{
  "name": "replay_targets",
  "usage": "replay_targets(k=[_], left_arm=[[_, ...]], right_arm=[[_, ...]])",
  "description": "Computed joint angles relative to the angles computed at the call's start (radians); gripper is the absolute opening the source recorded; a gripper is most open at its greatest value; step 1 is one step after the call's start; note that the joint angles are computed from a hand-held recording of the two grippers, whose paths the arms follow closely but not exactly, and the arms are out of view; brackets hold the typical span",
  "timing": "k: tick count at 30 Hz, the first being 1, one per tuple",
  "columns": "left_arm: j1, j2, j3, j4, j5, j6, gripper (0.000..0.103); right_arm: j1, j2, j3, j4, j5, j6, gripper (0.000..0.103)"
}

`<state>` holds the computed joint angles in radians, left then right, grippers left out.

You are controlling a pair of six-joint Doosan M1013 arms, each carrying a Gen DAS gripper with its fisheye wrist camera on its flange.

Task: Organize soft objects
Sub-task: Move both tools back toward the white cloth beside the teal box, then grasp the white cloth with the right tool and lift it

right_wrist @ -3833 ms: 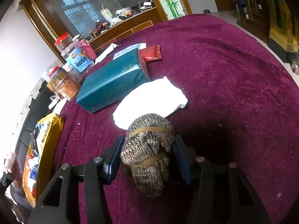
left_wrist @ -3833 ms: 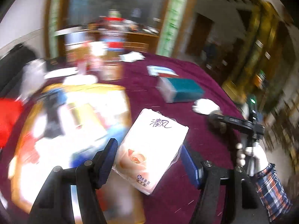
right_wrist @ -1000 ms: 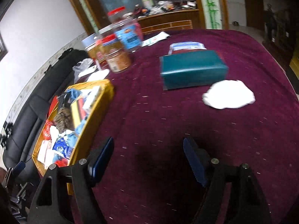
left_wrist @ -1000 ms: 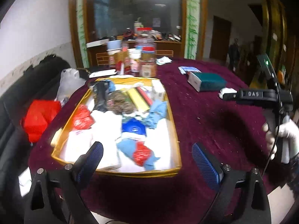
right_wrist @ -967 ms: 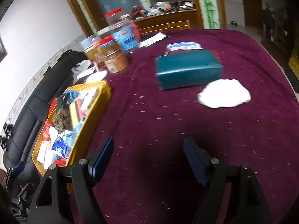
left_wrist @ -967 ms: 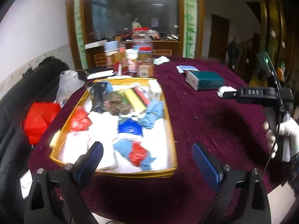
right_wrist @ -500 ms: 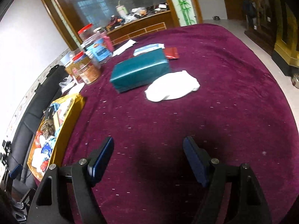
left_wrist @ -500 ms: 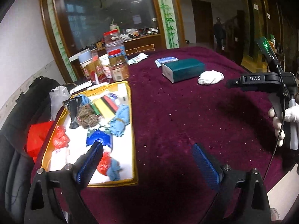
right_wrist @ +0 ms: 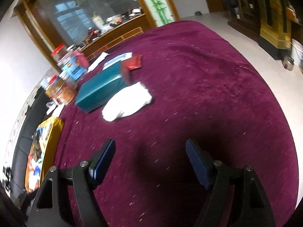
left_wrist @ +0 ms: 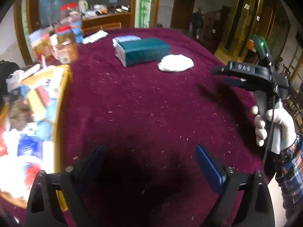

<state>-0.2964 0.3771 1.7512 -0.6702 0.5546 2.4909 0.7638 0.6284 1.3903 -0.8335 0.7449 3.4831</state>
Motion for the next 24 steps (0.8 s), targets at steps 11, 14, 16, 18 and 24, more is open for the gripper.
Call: replay_targets(k=[11, 14, 16, 18, 24], left_arm=[[-0.022, 0.05, -0.014, 0.031, 0.03, -0.048, 0.102], [-0.035, 0.038, 0.015, 0.041, -0.032, -0.018, 0.102], [-0.043, 0.036, 0.017, 0.097, -0.046, -0.048, 0.102], [-0.04, 0.039, 0.013, 0.101, -0.043, -0.046, 0.102], [-0.037, 0.034, 0.023, 0.091, -0.04, -0.013, 0.102]], right_arm=[[-0.087, 0.075, -0.111, 0.216, -0.099, -0.182, 0.078], [-0.097, 0.116, -0.188, 0.25, -0.057, -0.239, 0.078], [-0.103, 0.143, -0.24, 0.287, -0.034, -0.291, 0.078], [-0.103, 0.178, -0.306, 0.306, 0.027, -0.347, 0.078], [-0.08, 0.258, -0.458, 0.303, 0.223, -0.523, 0.044]])
